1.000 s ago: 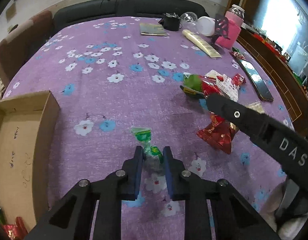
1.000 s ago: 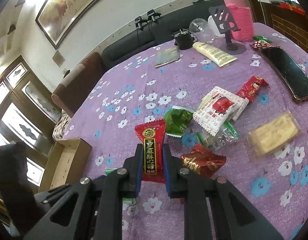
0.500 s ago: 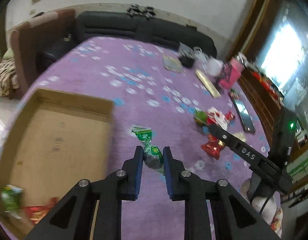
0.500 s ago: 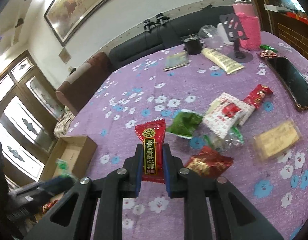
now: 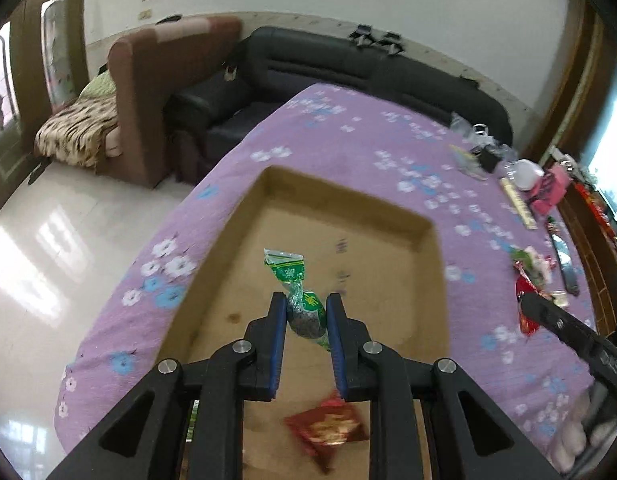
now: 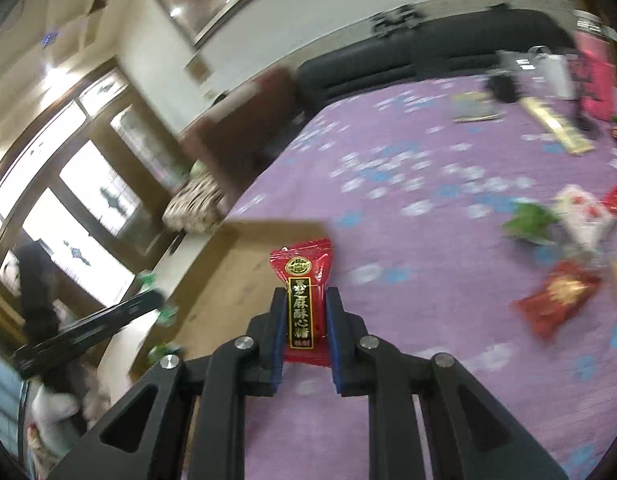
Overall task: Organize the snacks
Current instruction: 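Release the green candy and red packet into the cardboard tray with both grippers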
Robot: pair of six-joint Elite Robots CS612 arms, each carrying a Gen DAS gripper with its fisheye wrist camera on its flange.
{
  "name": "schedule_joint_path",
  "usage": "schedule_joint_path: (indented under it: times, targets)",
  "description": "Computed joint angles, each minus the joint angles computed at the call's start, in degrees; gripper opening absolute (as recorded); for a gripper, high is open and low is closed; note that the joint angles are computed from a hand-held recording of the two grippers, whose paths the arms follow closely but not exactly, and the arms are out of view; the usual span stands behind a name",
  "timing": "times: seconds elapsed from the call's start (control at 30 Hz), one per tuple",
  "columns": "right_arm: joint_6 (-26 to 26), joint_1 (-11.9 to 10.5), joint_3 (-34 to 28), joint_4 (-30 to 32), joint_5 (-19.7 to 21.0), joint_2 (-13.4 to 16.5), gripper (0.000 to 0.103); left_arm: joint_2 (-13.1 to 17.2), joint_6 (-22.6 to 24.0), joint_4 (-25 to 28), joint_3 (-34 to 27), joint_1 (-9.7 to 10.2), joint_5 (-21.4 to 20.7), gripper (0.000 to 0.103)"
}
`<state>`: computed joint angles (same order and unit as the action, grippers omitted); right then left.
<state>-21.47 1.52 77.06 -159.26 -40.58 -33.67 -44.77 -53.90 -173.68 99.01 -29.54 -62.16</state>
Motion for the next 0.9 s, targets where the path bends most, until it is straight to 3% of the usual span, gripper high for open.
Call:
schedule_joint_path:
  times: [0.2,0.43,0.47,0.53,0.6,0.7,0.9]
  targets:
    - [-8.53,4.42,0.5,8.33,-3.93,-1.14,0.018,0.5,-2.27,2.9,0.66,0.9,-0.99,0.02]
    - [-11.86,7.82,-0.62,13.33,-8.8,-0.31,0.018,0.3,-4.76,1.49,2.29,1.55,-2.61,0.022]
    - [-12.04,8.15,-0.75,13.46,-9.45,-0.15,0.018,0.13,-5.15,0.9,2.72,1.52,-2.66,0.025]
    - [-12.37,8.74,-0.64,12.62,-10.75,-0.03,0.019,-0.22,-5.95,-0.62,3.61,1.43,-2.07,0.041]
    - [-12.71,8.93,-0.25,11.5,-11.08,-0.13,0.02,-0.72,-6.86,-2.29,4.62,1.02,-0.89,0.044]
    - [-12.56,9.01,1.31,8.75,-11.07,-0.8,0.028,-1.55,-7.69,-4.78,6.12,0.37,0.85,0.046]
    - [-9.91,6.61,4.85,2.77,-6.62,-2.81,0.034,-3.21,-8.09,-8.71,8.19,-2.4,6.8,0.057]
